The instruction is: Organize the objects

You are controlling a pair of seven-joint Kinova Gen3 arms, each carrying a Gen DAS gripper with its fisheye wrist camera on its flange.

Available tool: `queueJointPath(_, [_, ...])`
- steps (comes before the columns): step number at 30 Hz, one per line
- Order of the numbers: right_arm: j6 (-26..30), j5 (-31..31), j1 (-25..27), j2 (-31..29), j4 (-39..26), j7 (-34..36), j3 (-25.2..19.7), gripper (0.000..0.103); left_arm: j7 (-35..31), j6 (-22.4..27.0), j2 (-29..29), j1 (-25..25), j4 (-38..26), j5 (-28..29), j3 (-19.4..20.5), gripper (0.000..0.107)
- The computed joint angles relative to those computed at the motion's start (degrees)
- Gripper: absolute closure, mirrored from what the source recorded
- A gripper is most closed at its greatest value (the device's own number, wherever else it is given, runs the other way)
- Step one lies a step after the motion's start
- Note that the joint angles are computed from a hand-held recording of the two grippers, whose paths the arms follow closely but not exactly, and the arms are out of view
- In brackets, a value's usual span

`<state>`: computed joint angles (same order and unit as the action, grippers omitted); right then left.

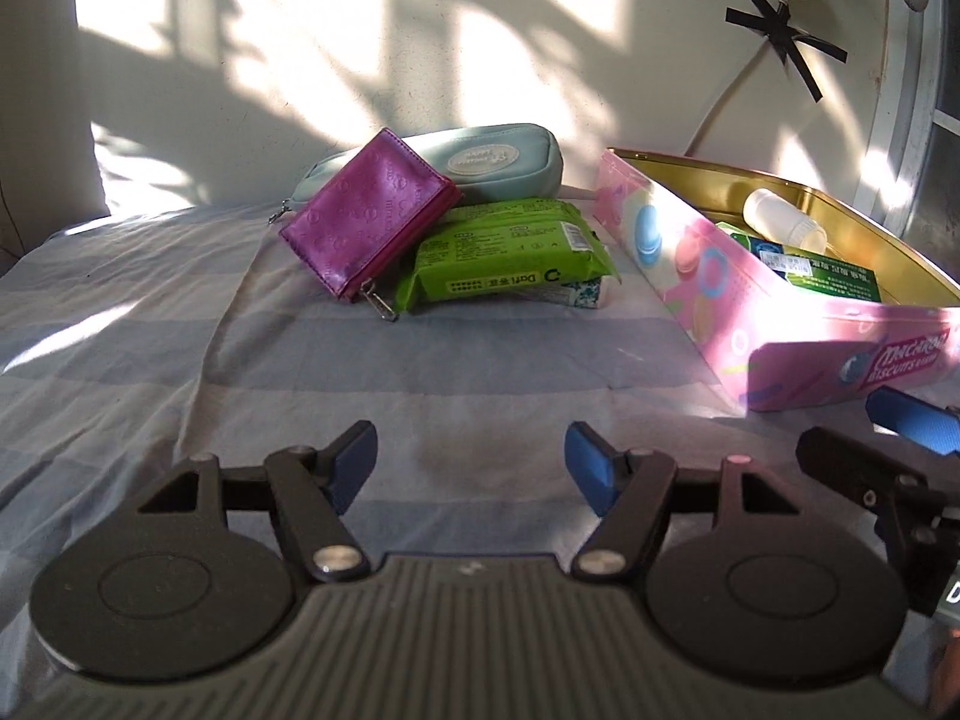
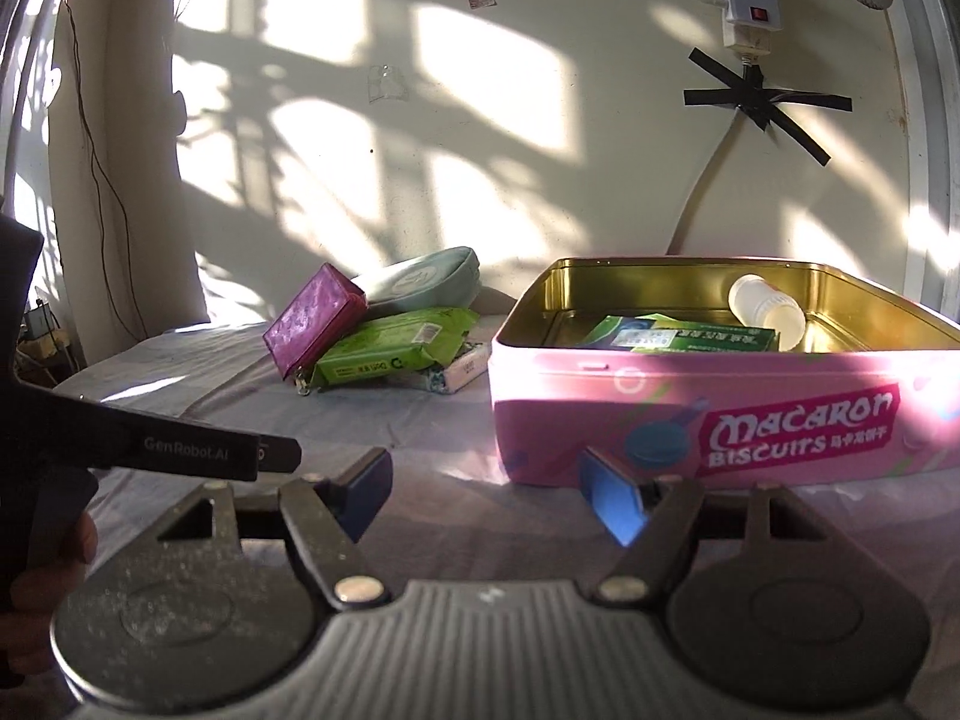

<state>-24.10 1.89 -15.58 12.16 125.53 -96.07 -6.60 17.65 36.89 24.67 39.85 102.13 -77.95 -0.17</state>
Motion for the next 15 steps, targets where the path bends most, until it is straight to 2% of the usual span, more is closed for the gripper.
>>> queueJointPath(10, [5.4, -0.2, -3.3, 1.6, -4.1, 2.9, -0.6, 0.033, 4.9, 4.3, -0.2, -1.2, 3.2, -1.8, -0.1, 0.031])
queueJointPath(15, [6.7, -1.4, -3.6, 1.7, -4.8, 3.3, -0.4, 0.032, 6.8, 2.9, -0.4, -2.6, 4.1, -2.8, 0.6, 0.030])
